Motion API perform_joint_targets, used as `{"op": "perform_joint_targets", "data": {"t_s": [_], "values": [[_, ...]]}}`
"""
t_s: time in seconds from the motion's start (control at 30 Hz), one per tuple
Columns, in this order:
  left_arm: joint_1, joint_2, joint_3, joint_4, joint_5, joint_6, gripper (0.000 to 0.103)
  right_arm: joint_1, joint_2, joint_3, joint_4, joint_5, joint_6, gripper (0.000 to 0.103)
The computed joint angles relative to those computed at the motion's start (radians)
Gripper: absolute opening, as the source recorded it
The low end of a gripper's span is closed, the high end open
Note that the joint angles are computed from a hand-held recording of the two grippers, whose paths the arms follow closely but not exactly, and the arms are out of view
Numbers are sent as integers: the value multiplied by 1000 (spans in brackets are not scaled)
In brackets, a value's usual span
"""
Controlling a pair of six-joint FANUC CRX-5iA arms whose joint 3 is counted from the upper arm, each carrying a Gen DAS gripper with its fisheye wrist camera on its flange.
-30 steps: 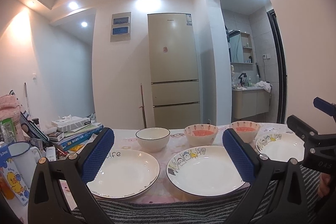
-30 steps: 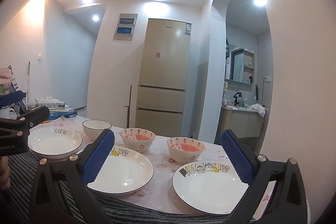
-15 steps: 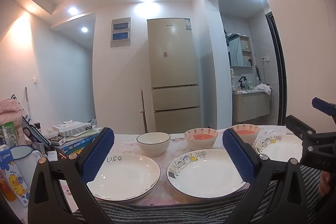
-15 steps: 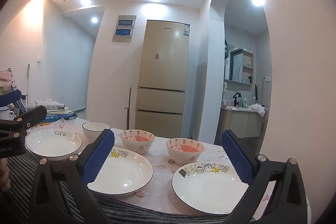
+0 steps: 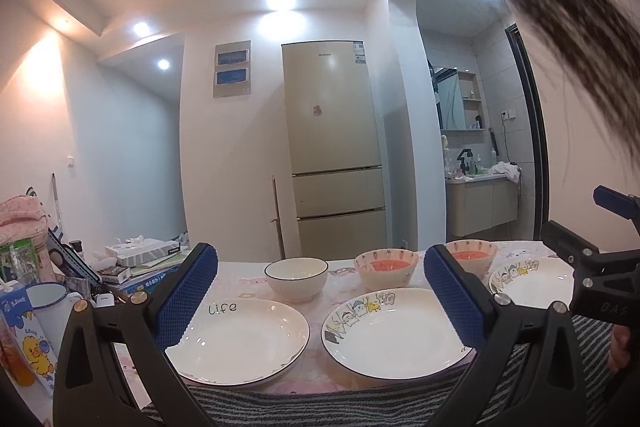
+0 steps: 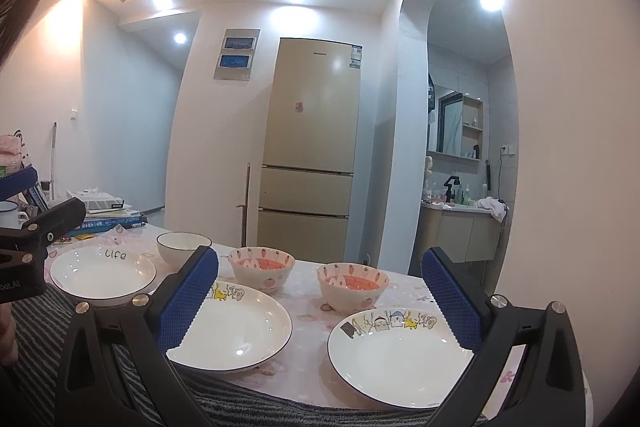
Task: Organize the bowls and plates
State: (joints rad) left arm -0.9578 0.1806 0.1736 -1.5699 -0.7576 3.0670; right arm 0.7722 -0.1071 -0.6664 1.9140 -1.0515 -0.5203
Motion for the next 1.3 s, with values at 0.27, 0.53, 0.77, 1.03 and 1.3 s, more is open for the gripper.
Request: {"op": "perform_joint_targets", "data": {"t_s": [0.27,0.53,0.77,1.03,1.3], "values": [[14,5,15,44,11,-46,103,2,1,-3,7,-8,-4,103],[16,6,19,58,16,-59,103,12,-3,-8,-9,-10,9,103],[12,11,26,65,5,-78,103,19,1,6,-42,-6,39,103],[37,2,25,109,36,-92,103,19,0,28,-114,20,72,103],[49,2,30,136,46,-111,103,26,4,40,-156,24,108,103]]}}
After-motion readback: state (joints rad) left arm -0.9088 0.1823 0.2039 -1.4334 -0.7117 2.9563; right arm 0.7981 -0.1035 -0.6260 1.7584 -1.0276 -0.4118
